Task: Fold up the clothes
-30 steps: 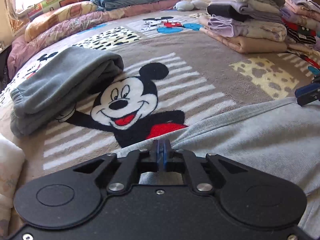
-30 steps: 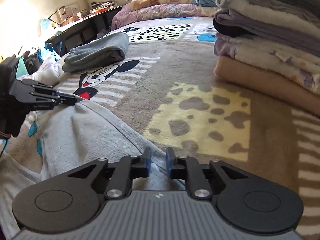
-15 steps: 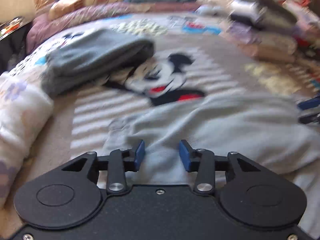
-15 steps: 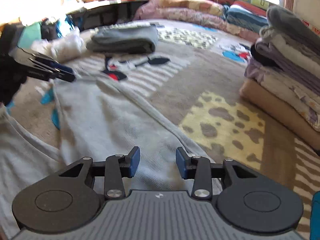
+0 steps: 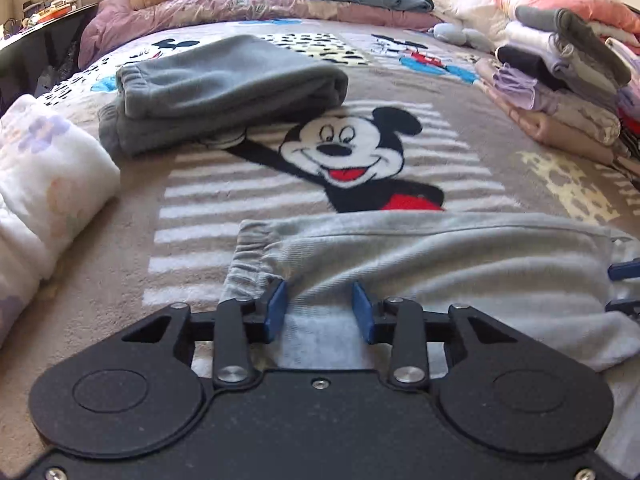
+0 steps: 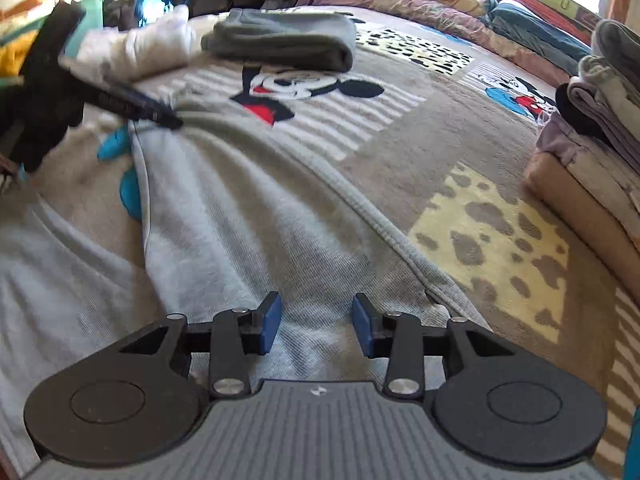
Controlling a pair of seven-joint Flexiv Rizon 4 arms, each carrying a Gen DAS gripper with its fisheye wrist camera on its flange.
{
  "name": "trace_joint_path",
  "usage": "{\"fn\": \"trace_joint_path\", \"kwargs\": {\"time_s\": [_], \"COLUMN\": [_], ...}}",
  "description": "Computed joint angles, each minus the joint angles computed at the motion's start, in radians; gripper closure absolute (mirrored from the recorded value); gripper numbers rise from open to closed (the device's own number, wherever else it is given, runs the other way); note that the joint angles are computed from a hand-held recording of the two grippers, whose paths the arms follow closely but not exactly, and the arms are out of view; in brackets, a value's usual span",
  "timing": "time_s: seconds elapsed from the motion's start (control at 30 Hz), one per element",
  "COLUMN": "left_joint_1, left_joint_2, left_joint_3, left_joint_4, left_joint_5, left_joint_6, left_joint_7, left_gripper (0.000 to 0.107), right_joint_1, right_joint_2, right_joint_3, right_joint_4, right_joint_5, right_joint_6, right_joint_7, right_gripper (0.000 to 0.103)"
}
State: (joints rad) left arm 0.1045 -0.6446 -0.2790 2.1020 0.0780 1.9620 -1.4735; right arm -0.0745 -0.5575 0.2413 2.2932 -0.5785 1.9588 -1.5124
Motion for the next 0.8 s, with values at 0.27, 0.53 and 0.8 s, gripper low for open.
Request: {"fn": "trace_joint_path", "kwargs": {"time_s": [0.27, 0.53, 0.8], "left_joint_1": [-0.045, -0.101, -0.233], "left_joint_2": [-0.074, -0.05, -0.038], "left_joint_3": [-0.024, 0.045, 0.183], "left_joint_4": [-0.147, -0.102, -0.097], "left_joint_5": [-0.062, -0.093, -0.235], "left_joint_6": [-0.138, 0.017, -0.09], "left_joint_7": [-0.011, -0.06, -0.06], "left_gripper": [0.069, 0.074, 0.072], "right_joint_1": [0.17, 0.345, 0.175], "right_joint_2": [0.022, 0.031, -0.002], "right_joint_3": [-0.071, -0.129, -0.034], "right_joint_4": [0.066, 0.11, 0.09], "right_joint_5": [0.111, 0.304, 0.075], "right_joint_6": [0.196, 0.246, 0.184], "right_joint_7": [-0.098, -0.225, -0.032], "right_gripper": [0.063, 0.063, 0.049]}}
